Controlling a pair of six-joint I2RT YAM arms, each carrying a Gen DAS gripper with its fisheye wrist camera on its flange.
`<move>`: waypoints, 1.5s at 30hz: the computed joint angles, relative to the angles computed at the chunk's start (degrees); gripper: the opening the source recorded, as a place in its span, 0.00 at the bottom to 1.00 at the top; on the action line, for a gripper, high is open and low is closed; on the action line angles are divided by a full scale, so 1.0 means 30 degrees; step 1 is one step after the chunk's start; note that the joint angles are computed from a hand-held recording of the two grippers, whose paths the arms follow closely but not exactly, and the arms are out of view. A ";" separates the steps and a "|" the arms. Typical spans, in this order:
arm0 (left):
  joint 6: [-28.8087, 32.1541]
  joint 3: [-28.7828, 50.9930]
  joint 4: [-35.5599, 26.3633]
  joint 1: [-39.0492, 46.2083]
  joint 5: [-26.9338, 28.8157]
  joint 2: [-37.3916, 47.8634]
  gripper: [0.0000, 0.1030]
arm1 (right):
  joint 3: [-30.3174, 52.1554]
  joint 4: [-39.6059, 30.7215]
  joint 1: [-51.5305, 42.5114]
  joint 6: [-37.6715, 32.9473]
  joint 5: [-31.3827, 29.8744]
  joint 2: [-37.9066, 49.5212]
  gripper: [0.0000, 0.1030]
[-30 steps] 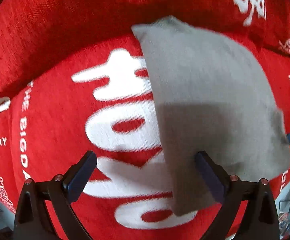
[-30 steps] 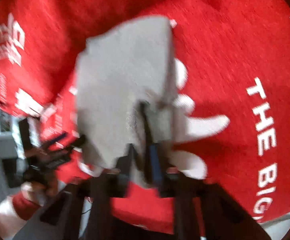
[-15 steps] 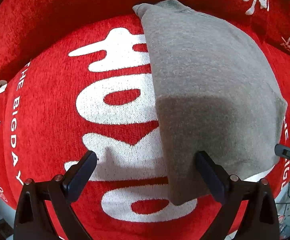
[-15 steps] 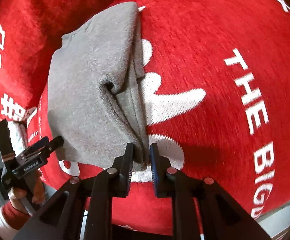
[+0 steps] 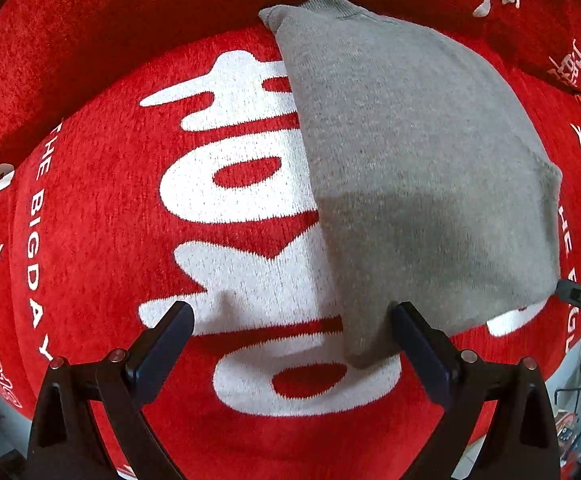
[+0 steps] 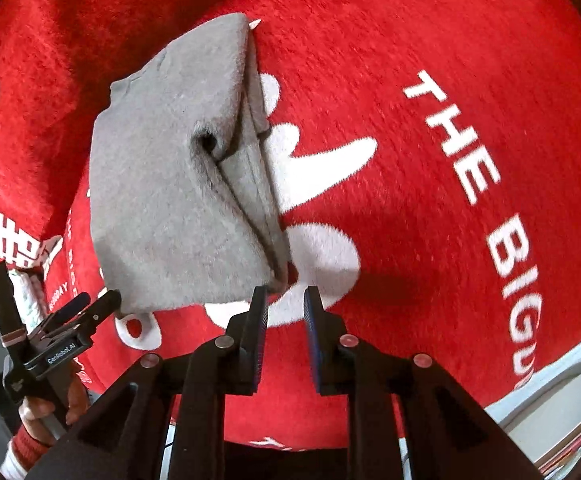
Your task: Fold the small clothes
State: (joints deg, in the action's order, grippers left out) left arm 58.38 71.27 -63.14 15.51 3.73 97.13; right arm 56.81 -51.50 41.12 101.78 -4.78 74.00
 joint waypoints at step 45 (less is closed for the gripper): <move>-0.4736 1.0411 -0.6570 -0.1159 0.2600 0.6679 0.99 | -0.7042 1.1644 -1.1625 -0.6320 -0.6906 -0.0975 0.78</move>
State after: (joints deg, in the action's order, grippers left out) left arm 44.17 102.50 -82.85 12.03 11.53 117.17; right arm 35.69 -16.57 6.24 82.82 -25.49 71.08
